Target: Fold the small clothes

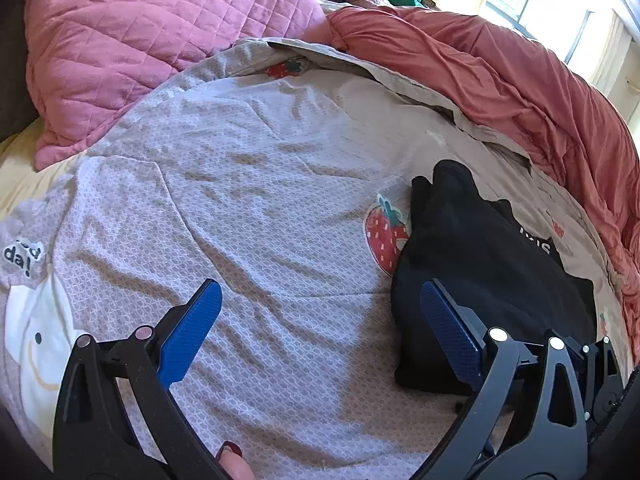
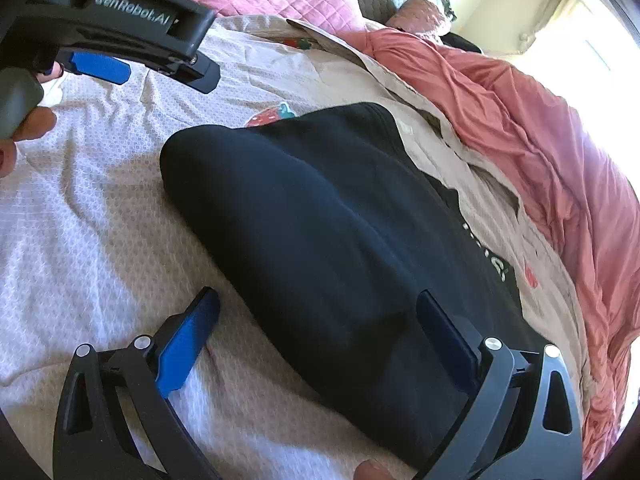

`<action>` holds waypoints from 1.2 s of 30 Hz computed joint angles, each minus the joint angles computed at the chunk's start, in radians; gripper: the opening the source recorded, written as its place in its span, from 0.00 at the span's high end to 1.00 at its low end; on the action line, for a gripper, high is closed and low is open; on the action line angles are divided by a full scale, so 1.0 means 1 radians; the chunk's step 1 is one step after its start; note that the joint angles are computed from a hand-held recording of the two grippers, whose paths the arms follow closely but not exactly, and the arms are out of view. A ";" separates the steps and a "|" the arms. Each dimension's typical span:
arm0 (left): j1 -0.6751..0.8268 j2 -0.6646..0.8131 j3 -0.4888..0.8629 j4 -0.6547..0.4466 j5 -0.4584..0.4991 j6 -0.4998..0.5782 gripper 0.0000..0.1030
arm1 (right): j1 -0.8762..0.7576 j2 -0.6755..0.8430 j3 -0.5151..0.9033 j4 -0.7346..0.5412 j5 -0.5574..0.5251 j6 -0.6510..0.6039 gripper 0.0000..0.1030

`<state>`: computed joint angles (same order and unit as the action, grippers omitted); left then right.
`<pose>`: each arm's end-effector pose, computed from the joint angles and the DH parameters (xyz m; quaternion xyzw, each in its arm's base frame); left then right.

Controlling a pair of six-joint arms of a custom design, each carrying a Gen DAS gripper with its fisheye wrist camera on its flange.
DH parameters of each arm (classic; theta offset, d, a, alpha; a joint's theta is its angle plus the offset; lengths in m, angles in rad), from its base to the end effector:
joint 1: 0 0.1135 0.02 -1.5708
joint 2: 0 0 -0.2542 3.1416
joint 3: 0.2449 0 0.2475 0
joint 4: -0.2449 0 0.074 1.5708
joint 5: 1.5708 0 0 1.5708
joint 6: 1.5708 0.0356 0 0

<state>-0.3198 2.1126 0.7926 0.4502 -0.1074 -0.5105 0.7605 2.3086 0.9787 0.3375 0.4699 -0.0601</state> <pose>0.3234 -0.1031 0.0300 -0.1076 0.9318 -0.0922 0.3341 0.2751 0.2395 -0.0058 -0.3109 0.8813 -0.1144 0.3371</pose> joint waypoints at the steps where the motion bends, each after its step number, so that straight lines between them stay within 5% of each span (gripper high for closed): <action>1: 0.004 0.003 0.002 -0.001 0.003 -0.002 0.09 | -0.003 0.005 0.011 -0.002 -0.003 0.000 0.05; 13: 0.013 0.044 0.055 -0.028 0.014 0.000 0.09 | -0.017 0.080 0.112 0.023 0.004 -0.048 0.05; 18: 0.045 0.086 0.099 -0.010 0.110 -0.018 0.09 | -0.019 0.086 0.097 0.093 0.023 -0.062 0.06; 22: 0.077 0.113 0.112 0.058 0.211 -0.061 0.09 | -0.036 0.066 0.065 0.120 -0.040 -0.057 0.37; 25: 0.104 0.153 0.168 0.062 0.318 -0.118 0.10 | -0.051 0.024 0.001 0.194 -0.089 -0.046 0.70; 27: 0.119 0.184 0.207 0.077 0.412 -0.159 0.10 | -0.062 -0.006 -0.043 0.243 -0.115 -0.036 0.81; 31: 0.115 0.275 0.369 0.007 0.559 -0.212 0.11 | -0.095 -0.054 -0.116 0.309 -0.194 0.010 0.86; 36: 0.074 0.395 0.592 -0.192 0.595 -0.173 0.20 | -0.115 -0.074 -0.148 0.329 -0.252 0.041 0.88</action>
<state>-0.2460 2.5076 1.3842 0.2580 0.4880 -0.6838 0.6455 2.2344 0.8304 0.6663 0.2176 -0.0188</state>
